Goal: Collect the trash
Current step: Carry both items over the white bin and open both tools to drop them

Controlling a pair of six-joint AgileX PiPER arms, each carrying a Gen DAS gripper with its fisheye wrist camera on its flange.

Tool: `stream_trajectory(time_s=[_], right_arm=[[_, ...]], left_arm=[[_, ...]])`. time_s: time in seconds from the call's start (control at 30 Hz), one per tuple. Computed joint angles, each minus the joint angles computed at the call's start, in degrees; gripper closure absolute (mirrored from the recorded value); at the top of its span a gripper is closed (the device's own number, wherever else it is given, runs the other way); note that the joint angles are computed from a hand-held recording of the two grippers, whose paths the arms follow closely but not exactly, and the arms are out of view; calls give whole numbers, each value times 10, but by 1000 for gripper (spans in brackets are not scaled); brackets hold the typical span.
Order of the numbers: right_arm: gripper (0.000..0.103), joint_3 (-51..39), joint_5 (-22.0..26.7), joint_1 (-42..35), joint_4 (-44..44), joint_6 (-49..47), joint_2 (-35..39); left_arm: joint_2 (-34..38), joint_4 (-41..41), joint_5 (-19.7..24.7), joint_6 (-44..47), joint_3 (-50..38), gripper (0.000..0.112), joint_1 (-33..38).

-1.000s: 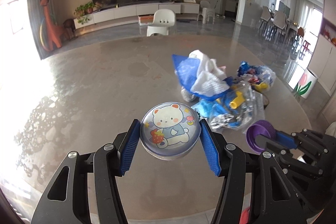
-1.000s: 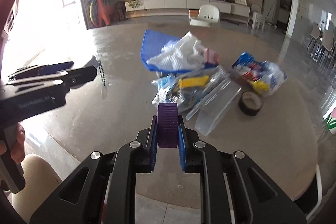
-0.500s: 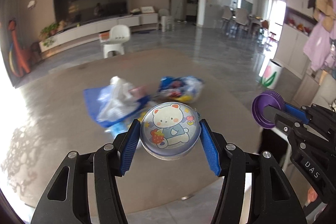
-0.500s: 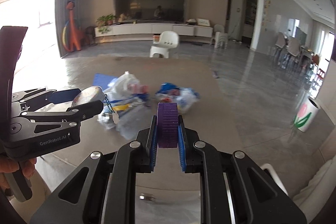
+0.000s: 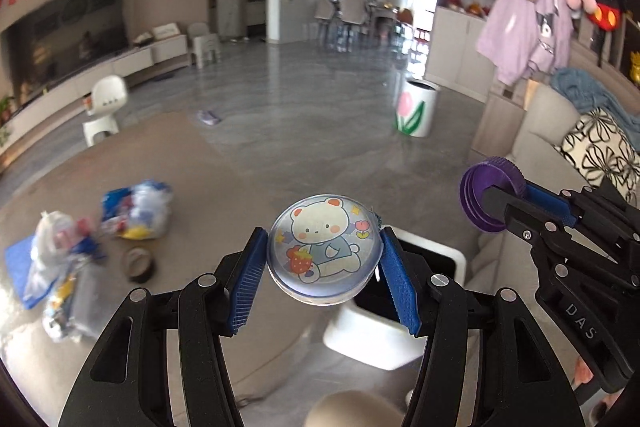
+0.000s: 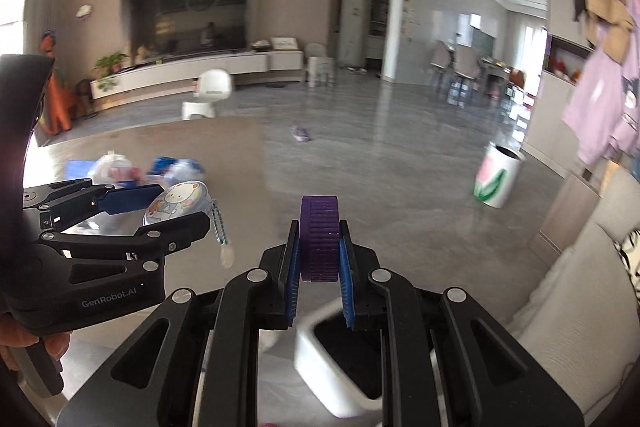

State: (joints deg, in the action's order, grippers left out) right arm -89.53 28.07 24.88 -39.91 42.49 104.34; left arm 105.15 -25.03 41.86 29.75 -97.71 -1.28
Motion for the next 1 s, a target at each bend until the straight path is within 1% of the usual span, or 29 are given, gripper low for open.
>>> stream_trajectory(time_s=[0.1,0.2,0.37,0.43,0.47,0.5,0.53,0.57,0.6,0.63,0.7,0.73,0.8,0.9,0.93,1.0], right_arm=[[85,39,-24,-37,-9,14,-14],[85,60,-42,-66,-17,25,-14],[85,71,-69,-108,11,1,-2],[85,76,-82,-128,27,-16,5],[85,76,-85,-134,33,-22,8],[85,78,-91,-141,36,-24,14],[85,78,-93,-146,41,-30,16],[85,79,-96,-151,48,-37,20],[85,81,-100,-157,52,-41,21],[85,79,-100,-160,62,-50,25],[85,79,-103,-167,72,-61,29],[85,82,-103,-167,68,-54,30],[85,81,-105,-172,87,-71,33],[85,79,-108,-180,114,-94,38],[85,79,-107,-179,118,-96,38],[85,76,-109,-182,136,-114,40]], left_arm=[[40,21,11,-26,-39,56,-40],[84,40,24,-53,-81,56,-78],[155,87,51,-97,-156,56,-126],[187,100,69,-108,-193,56,-138],[212,101,93,-107,-226,55,-143],[229,113,110,-113,-250,53,-149],[248,137,127,-127,-279,47,-156],[269,183,135,-154,-303,28,-170],[274,209,129,-168,-304,20,-177],[276,225,112,-174,-295,19,-182],[287,226,111,-173,-304,19,-187],[292,226,115,-174,-311,19,-187],[297,219,121,-163,-317,19,-183],[308,227,126,-163,-335,19,-187],[321,232,137,-167,-357,19,-190],[319,244,137,-177,-356,19,-191]])
